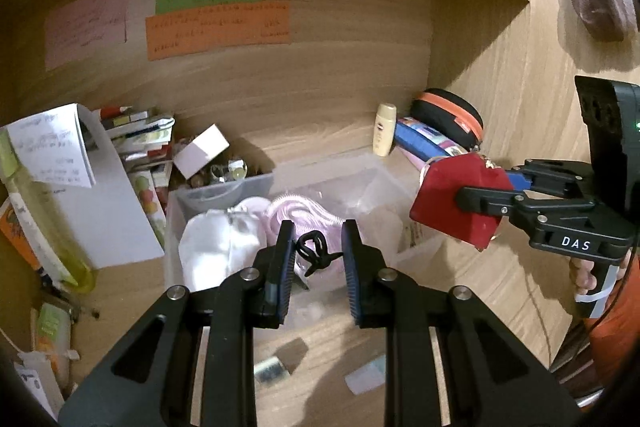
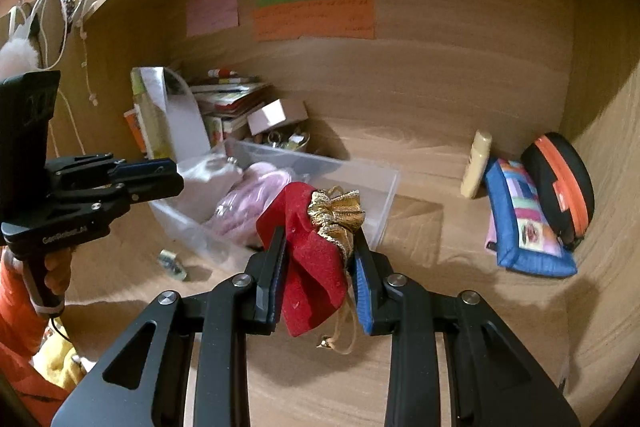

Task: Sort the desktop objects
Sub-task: 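Carry black clip and red pouch into the clear box, opening both grippers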

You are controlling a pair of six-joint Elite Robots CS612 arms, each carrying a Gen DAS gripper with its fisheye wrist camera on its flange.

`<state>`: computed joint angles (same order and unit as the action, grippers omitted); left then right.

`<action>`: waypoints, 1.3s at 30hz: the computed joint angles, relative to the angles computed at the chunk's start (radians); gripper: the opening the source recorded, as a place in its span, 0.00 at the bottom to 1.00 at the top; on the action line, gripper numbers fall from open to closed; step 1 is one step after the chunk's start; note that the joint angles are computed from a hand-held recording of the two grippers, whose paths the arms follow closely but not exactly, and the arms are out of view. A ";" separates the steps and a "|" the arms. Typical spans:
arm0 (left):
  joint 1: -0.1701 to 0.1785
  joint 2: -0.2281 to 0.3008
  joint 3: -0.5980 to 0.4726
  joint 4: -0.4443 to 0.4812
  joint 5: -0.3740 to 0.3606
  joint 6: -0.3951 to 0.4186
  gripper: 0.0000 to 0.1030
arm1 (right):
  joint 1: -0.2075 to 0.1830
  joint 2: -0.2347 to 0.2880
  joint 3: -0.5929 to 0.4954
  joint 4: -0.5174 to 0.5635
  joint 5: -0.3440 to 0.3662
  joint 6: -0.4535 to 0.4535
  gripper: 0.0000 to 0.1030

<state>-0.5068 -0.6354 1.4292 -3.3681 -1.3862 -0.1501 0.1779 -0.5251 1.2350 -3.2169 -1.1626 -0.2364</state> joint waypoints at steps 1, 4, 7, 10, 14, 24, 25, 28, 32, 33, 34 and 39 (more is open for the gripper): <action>0.002 0.005 -0.010 0.004 0.003 -0.005 0.22 | 0.001 0.004 -0.011 0.006 0.000 -0.002 0.25; 0.012 0.022 -0.046 0.033 -0.014 -0.009 0.22 | 0.004 0.020 -0.049 0.026 -0.001 -0.009 0.25; 0.016 0.035 -0.074 0.059 -0.023 -0.012 0.22 | 0.009 0.040 -0.095 0.060 -0.004 -0.016 0.25; 0.019 0.054 -0.110 0.100 -0.023 -0.013 0.22 | 0.014 0.066 -0.151 0.117 -0.006 -0.027 0.25; 0.025 0.076 -0.147 0.145 -0.034 -0.025 0.22 | 0.023 0.099 -0.218 0.197 -0.030 -0.035 0.25; 0.030 0.102 -0.184 0.208 -0.040 -0.026 0.22 | 0.042 0.161 -0.327 0.303 -0.112 -0.072 0.28; 0.030 0.102 -0.182 0.207 -0.036 -0.022 0.22 | 0.045 0.165 -0.334 0.305 -0.124 -0.076 0.28; 0.030 0.102 -0.180 0.205 -0.034 -0.019 0.23 | 0.052 0.173 -0.341 0.288 -0.164 -0.092 0.29; 0.031 0.099 -0.175 0.196 -0.036 -0.018 0.30 | 0.064 0.175 -0.334 0.243 -0.231 -0.119 0.30; 0.030 0.099 -0.174 0.194 -0.033 -0.017 0.32 | 0.065 0.175 -0.332 0.237 -0.242 -0.120 0.31; 0.030 0.099 -0.174 0.190 -0.030 -0.017 0.32 | 0.066 0.175 -0.332 0.233 -0.251 -0.118 0.31; 0.031 0.092 -0.163 0.166 -0.032 -0.026 0.40 | 0.070 0.167 -0.323 0.217 -0.280 -0.117 0.39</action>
